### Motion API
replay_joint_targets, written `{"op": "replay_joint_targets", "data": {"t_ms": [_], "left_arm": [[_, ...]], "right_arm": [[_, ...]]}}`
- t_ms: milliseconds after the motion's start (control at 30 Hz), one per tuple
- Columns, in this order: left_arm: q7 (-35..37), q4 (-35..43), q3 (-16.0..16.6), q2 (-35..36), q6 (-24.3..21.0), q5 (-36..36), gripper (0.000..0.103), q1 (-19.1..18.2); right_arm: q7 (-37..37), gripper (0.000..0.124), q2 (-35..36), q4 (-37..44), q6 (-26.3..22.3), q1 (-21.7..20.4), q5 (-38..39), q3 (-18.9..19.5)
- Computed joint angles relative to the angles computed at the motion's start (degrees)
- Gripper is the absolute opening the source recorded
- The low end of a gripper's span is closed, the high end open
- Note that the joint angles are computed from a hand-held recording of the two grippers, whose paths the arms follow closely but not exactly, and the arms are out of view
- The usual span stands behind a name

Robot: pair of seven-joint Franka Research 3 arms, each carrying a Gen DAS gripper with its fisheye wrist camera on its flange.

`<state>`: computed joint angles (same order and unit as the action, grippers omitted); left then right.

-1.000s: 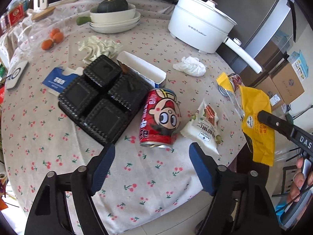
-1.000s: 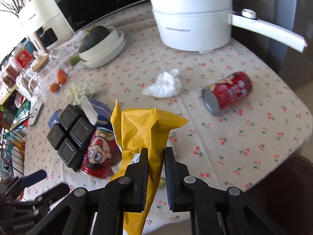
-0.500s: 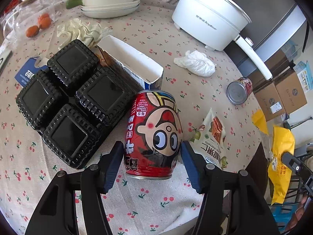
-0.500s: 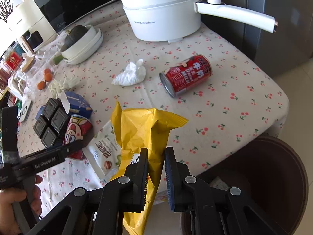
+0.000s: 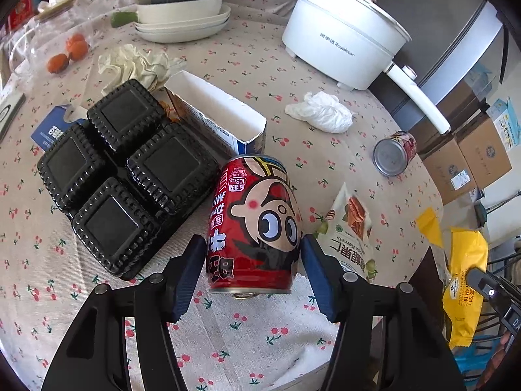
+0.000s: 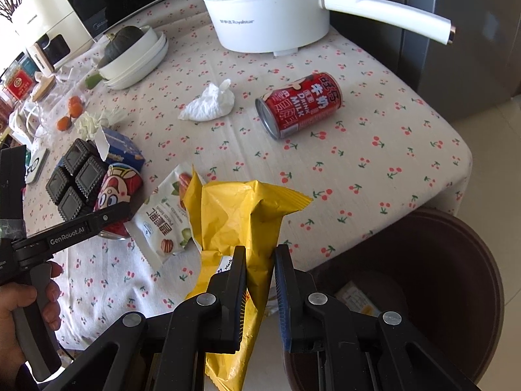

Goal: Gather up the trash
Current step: 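Carry bag and can over the brown bin and open both grippers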

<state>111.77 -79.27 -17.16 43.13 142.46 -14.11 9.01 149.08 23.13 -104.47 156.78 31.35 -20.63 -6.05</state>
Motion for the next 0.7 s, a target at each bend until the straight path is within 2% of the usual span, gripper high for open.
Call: {"op": "replay_joint_targets", "data": {"t_ms": [300, 567, 700], "left_arm": [[6.6, -8.3, -2.6, -6.7, 3.7, -4.2, 0.062, 2.9], [11.2, -14.5, -3.2, -11.2, 7.4, -7.7, 0.062, 2.8], [13.8, -17.0, -4.6, -13.4, 9.9, -11.0, 0.062, 3.5]], "right_arm": [[3.1, 0.015, -3.8, -4.9, 0.5, -0.1, -3.6, -0.9], [6.3, 0.015, -8.6, -12.3, 0.4, -2.9, -6.0, 0.5], [7.4, 0.015, -10.9, -16.1, 1.1, -4.9, -6.5, 1.6]]}}
